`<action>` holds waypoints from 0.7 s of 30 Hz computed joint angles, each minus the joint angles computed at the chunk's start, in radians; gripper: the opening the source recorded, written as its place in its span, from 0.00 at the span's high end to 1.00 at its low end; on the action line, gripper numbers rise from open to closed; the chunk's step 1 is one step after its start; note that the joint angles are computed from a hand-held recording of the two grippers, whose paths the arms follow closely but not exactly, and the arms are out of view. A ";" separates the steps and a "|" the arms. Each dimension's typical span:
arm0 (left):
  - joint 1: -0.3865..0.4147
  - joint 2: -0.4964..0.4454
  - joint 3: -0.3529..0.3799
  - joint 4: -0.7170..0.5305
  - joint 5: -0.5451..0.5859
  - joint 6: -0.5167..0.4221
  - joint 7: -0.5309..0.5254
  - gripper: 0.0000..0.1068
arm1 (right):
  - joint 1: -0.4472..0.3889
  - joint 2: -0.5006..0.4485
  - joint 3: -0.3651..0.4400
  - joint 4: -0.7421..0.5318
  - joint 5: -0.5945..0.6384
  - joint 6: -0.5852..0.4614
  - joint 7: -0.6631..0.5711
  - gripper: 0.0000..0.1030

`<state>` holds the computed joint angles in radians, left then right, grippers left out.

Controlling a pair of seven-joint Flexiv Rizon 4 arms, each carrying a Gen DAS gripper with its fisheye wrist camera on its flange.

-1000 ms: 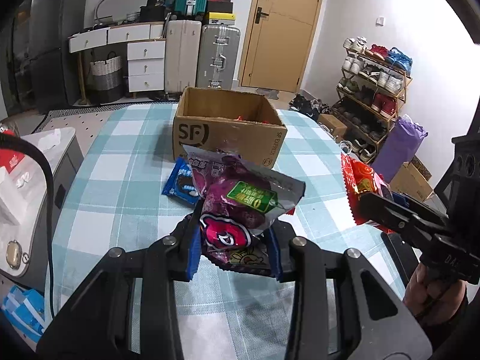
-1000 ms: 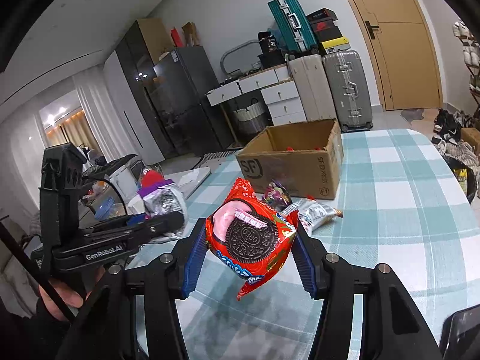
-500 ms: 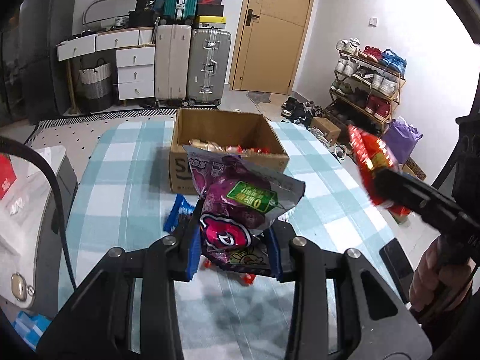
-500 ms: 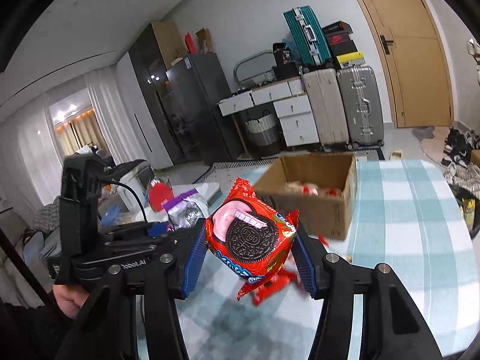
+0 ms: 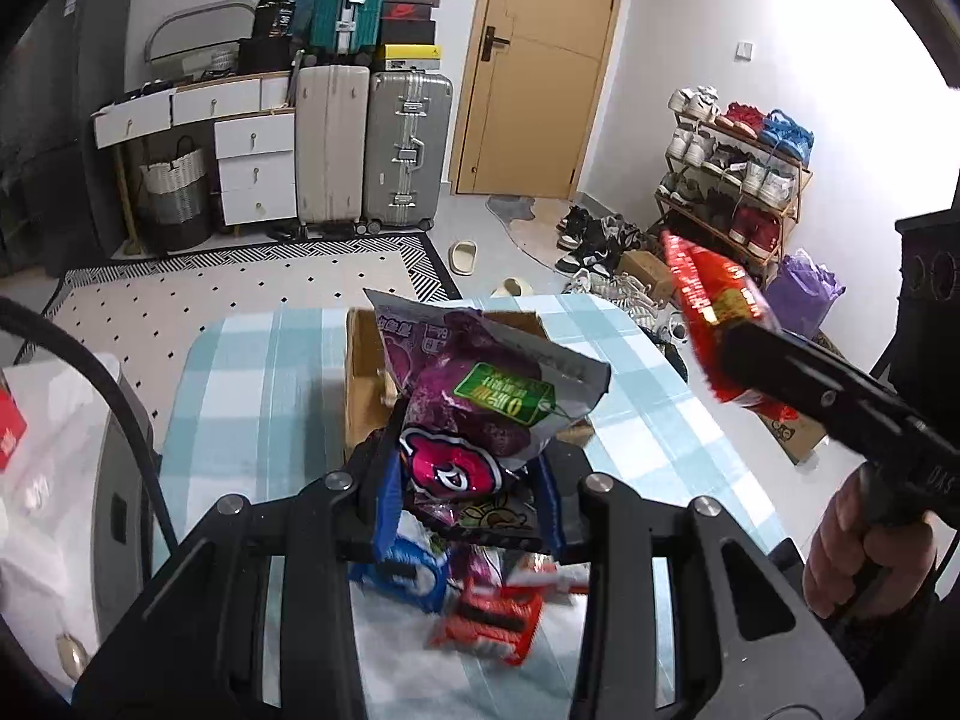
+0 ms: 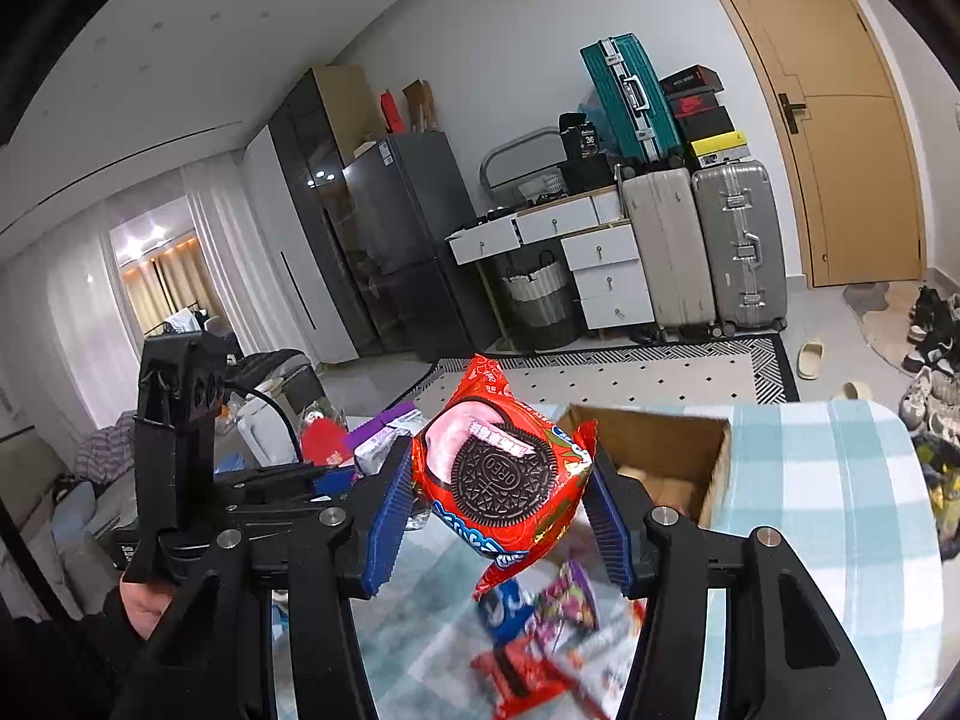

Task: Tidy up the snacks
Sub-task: 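Carry both packets over the box and open both grippers inside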

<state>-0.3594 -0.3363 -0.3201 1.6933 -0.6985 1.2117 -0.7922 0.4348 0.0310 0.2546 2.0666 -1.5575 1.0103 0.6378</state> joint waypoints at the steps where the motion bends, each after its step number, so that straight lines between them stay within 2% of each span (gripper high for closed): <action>1: -0.001 -0.019 0.004 -0.044 0.010 -0.013 -0.015 0.69 | -0.007 -0.008 -0.011 -0.012 0.005 0.018 -0.021 0.47; 2: 0.001 -0.032 0.006 -0.075 0.018 -0.023 -0.026 0.69 | -0.011 -0.013 -0.016 -0.021 0.017 0.023 -0.042 0.47; 4: -0.010 -0.082 0.034 -0.190 0.090 -0.104 -0.088 0.69 | -0.019 -0.025 -0.025 -0.038 0.052 0.031 -0.081 0.47; 6: -0.035 -0.123 0.071 -0.273 0.126 -0.154 -0.130 0.69 | -0.039 -0.031 -0.044 -0.049 0.048 0.082 -0.078 0.47; 7: -0.032 -0.162 0.068 -0.350 0.189 -0.204 -0.177 0.69 | -0.053 -0.033 -0.055 -0.054 0.051 0.108 -0.078 0.47; 13: -0.093 -0.372 0.120 -0.711 0.343 -0.394 -0.336 0.69 | -0.124 -0.057 -0.097 -0.079 0.080 0.219 -0.104 0.47; 18: -0.125 -0.513 0.122 -0.918 0.386 -0.506 -0.366 0.69 | -0.140 -0.102 -0.109 -0.086 0.164 0.240 -0.203 0.47; 21: -0.153 -0.623 0.150 -1.081 0.411 -0.570 -0.403 0.69 | -0.144 -0.136 -0.123 -0.079 0.213 0.265 -0.247 0.47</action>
<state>-0.5123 -0.9594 -0.1701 0.6124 -0.2879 0.6420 -1.1948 0.2911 -0.1046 0.1320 1.9880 -1.3445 1.2751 0.3907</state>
